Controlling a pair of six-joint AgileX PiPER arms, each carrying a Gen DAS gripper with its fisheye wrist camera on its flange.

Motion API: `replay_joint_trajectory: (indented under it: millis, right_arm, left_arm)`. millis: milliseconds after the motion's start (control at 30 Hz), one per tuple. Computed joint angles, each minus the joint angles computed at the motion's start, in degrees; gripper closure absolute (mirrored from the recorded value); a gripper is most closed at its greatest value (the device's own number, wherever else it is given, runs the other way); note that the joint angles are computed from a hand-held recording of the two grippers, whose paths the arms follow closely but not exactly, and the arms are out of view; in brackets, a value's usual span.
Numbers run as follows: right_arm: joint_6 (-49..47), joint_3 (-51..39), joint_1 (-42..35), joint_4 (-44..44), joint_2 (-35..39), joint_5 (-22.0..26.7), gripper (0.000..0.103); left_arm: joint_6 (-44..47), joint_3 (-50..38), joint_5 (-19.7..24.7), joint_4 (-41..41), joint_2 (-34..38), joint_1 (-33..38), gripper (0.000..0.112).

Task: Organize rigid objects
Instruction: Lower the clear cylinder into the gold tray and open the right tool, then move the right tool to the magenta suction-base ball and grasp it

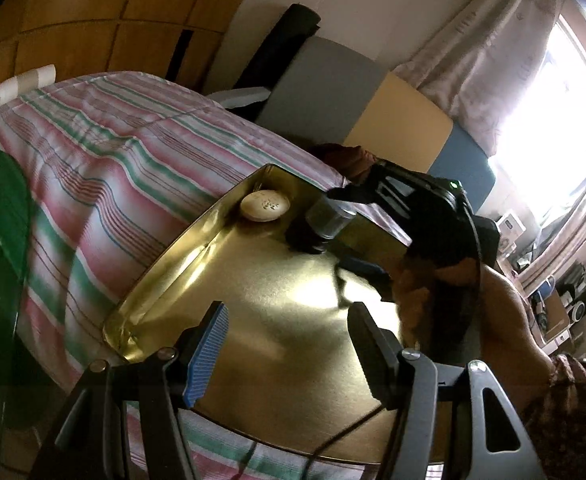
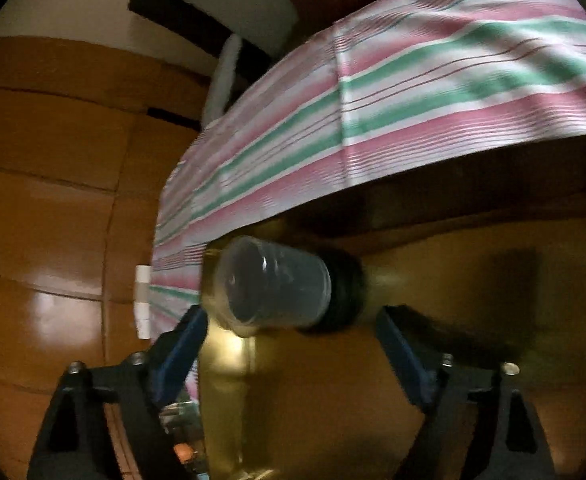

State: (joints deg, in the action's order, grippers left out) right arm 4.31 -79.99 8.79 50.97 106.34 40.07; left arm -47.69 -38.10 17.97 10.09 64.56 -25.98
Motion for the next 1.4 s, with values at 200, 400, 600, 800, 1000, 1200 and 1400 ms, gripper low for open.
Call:
replay_joint_trajectory:
  millis: [200,400,600,800,1000,1200,1400]
  right_arm:
    - [-2.12,2.84,-1.15,-2.35,-4.95,0.63,0.011]
    - [-2.94,6.32,0.36,-10.56,-11.24,1.63,0.011]
    - [-1.91,9.35,2.89,-17.74,-16.98,0.84,0.011]
    - [3.11,12.02,5.19,-27.34,-22.22,0.13,0.011]
    - [6.77,17.01,6.17,-34.4,-27.88,-0.25,0.011]
    - [11.54,22.5,5.43,-40.94,-35.18,-0.51,0.011]
    - [18.53,28.06,3.63,-50.75,-44.78,3.46,0.011]
  left_arm:
    - [-1.55,0.13,-0.07,1.52,0.33,-0.82,0.05]
    - [-8.99,-0.25,1.45,9.14,0.87,-4.8,0.049]
    - [-13.95,-0.77,2.97,14.79,1.71,-8.76,0.05]
    - [-16.24,-1.08,3.91,17.57,2.1,-11.26,0.05]
    - [-18.77,-1.59,5.0,20.85,2.68,-13.7,0.05]
    - [-19.21,-1.47,4.31,22.35,2.88,-16.35,0.049]
    - [-15.35,-0.84,0.25,20.72,1.84,-18.99,0.049]
